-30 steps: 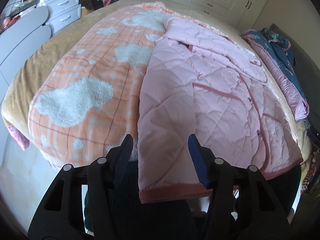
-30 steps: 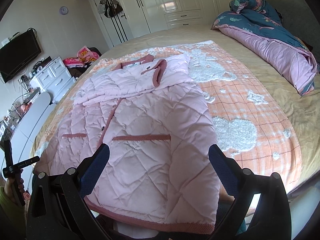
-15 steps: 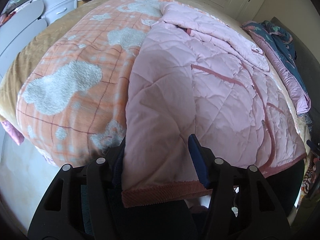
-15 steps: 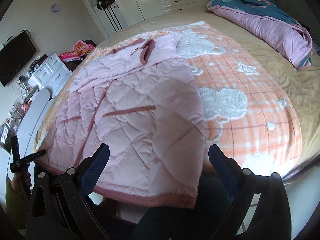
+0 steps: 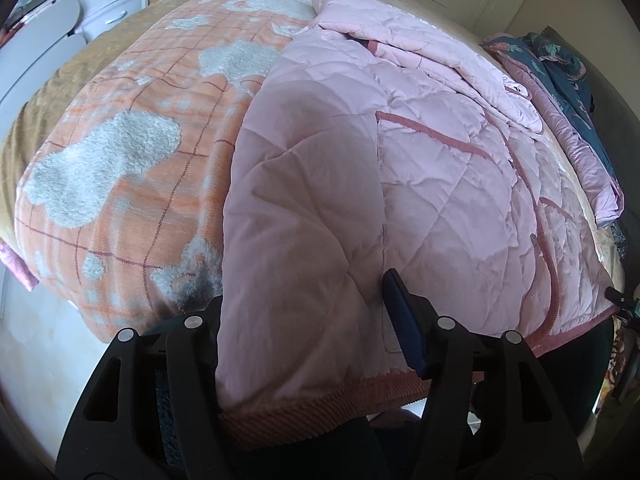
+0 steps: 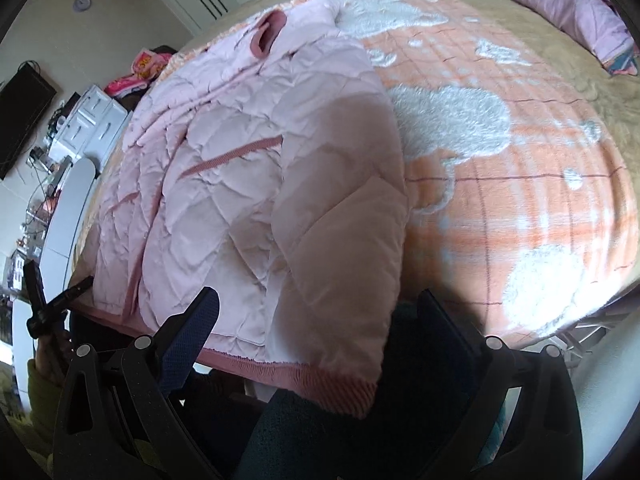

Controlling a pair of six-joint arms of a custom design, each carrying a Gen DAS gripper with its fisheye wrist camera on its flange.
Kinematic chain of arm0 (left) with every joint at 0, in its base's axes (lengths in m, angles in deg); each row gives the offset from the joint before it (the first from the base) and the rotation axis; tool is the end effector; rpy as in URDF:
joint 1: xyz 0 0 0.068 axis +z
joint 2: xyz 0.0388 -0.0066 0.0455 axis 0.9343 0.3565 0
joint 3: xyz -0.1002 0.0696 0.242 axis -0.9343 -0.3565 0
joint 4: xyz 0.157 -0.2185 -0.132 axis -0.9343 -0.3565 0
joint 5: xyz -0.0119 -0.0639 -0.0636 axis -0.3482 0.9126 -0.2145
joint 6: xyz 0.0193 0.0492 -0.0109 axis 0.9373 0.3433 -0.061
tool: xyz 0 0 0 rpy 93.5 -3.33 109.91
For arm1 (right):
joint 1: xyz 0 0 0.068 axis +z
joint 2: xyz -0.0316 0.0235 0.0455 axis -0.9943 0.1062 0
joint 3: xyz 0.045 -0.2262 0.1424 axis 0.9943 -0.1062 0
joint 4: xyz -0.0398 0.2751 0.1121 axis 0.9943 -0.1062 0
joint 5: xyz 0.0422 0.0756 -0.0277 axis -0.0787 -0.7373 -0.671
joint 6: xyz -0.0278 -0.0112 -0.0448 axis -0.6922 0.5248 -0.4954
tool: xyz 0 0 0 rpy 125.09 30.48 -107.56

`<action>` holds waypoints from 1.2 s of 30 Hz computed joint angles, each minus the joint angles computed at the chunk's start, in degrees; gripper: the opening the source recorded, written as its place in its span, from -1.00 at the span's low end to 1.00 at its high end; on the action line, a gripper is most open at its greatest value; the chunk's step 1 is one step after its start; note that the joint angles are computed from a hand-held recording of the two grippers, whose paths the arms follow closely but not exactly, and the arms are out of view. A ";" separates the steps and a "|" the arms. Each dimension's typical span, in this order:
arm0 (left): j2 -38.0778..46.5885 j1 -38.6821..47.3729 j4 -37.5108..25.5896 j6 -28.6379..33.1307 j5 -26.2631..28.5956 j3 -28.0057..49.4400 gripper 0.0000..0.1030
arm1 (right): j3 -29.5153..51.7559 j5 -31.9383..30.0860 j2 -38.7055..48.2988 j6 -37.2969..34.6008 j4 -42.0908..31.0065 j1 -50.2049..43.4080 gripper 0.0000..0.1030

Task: Fold large clothes
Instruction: 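Move both tools to the jacket hem and close on it, then lift the hem with both tools toward the collar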

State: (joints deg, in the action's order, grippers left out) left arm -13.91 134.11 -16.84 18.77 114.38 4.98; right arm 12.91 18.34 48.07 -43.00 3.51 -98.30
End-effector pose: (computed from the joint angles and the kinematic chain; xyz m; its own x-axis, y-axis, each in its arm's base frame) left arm 0.0909 0.1553 0.1814 -0.7629 -0.4516 -0.4627 -0.3869 0.8922 -0.2328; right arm 0.2782 -0.0532 0.2059 -0.9003 -0.1918 -0.3907 -0.3361 0.8767 0.3440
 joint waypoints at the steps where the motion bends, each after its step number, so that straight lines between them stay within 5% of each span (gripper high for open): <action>1: 0.16 0.07 -0.07 0.09 0.14 0.09 0.07 | -0.25 0.71 -0.05 -0.16 0.38 0.71 0.92; 5: 0.60 0.66 -0.14 0.66 0.67 0.18 0.07 | -0.99 1.70 0.43 -0.75 1.68 2.49 0.88; 11: -0.83 -0.21 -0.01 1.00 -0.35 -0.30 -0.15 | -1.17 -1.42 1.12 -3.28 2.04 2.56 0.13; 16: -6.89 -2.67 -0.62 1.68 -0.95 -1.05 -0.68 | -1.92 -4.53 -1.91 -4.32 3.02 2.27 -0.41; 29: -10.49 -5.78 -1.18 -3.81 4.37 5.68 -0.84 | 3.48 -18.81 -5.30 -1.45 2.70 -0.70 -0.60; 36: -8.41 -9.49 1.93 -9.94 5.83 10.27 -0.84 | 8.59 -21.51 -4.36 3.18 4.24 0.11 -0.62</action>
